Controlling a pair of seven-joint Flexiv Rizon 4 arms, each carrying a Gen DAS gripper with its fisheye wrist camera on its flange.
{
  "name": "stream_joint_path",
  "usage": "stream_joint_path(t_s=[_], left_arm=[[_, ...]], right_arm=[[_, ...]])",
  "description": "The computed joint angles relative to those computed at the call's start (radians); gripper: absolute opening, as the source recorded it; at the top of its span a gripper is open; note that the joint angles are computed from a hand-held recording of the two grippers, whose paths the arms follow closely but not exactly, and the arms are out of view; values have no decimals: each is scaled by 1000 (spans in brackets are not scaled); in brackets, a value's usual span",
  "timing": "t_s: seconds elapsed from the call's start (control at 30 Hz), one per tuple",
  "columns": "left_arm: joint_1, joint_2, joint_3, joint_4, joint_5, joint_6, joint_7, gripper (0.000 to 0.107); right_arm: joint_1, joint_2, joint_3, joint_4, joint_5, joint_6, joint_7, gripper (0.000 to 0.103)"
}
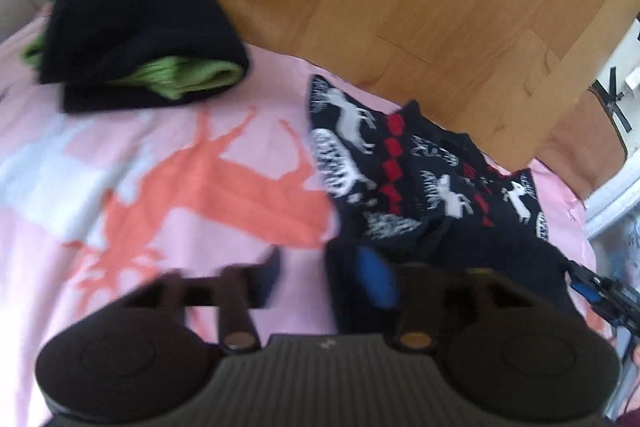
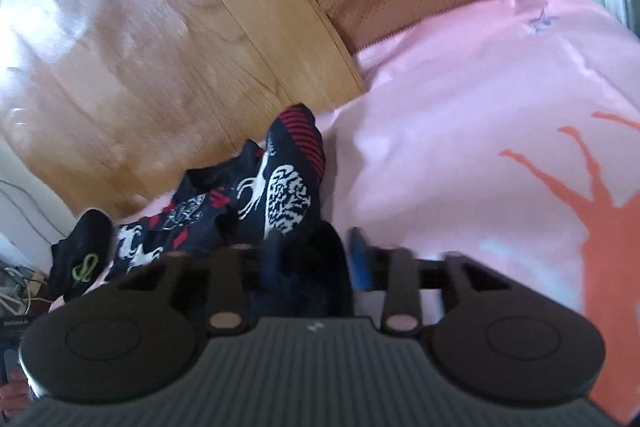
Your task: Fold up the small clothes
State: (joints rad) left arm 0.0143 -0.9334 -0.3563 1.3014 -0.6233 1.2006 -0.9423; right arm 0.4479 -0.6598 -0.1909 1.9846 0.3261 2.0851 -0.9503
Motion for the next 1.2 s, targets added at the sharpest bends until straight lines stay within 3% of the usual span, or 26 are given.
stream_joint_path(t_s=[0.07,0.27,0.33,0.4,0.43,0.6,0.7,0.73,0.77,0.83,0.9,1.0,1.07,1.2], left_arm=[[57,26,-59,72,-39,8,50,58],[105,98,-118,212,-134,-30,166,58],[96,106,-121,226,-155,-34,208,53],[48,111,-50,203,-113,-83,179,10],[29,116,-12,192,-84,-114,154,10],[55,199,10,285,-106,-147,218,10],[24,197,61,284,-86,-163,187,12],[14,195,73,282,-79,-159,173,15],[15,194,66,286,-89,-142,176,18],[11,201,77,285,-72,-142,172,28],[31,224,42,331,-106,-43,239,44],[81,241,-44,369,-198,73,314,44],[100,232,-105,363,-254,129,363,43],[24,175,-108,303,-199,247,405,44]], right_arm=[[45,23,-27,64,36,29,-32,58],[-3,60,78,157,29,92,-34,55],[34,58,61,158,50,106,-64,14],[65,68,48,163,74,103,-90,11],[94,78,29,166,103,93,-105,10],[206,150,-15,236,223,96,-178,10],[249,148,-17,260,287,65,-186,9],[243,133,-4,246,313,60,-200,10],[209,107,29,252,285,121,-148,12],[167,120,55,256,250,117,-97,20],[230,142,-8,252,312,107,-164,24],[354,165,-142,246,414,98,-290,28],[308,168,-103,236,399,118,-291,28],[193,121,0,161,311,117,-261,28]])
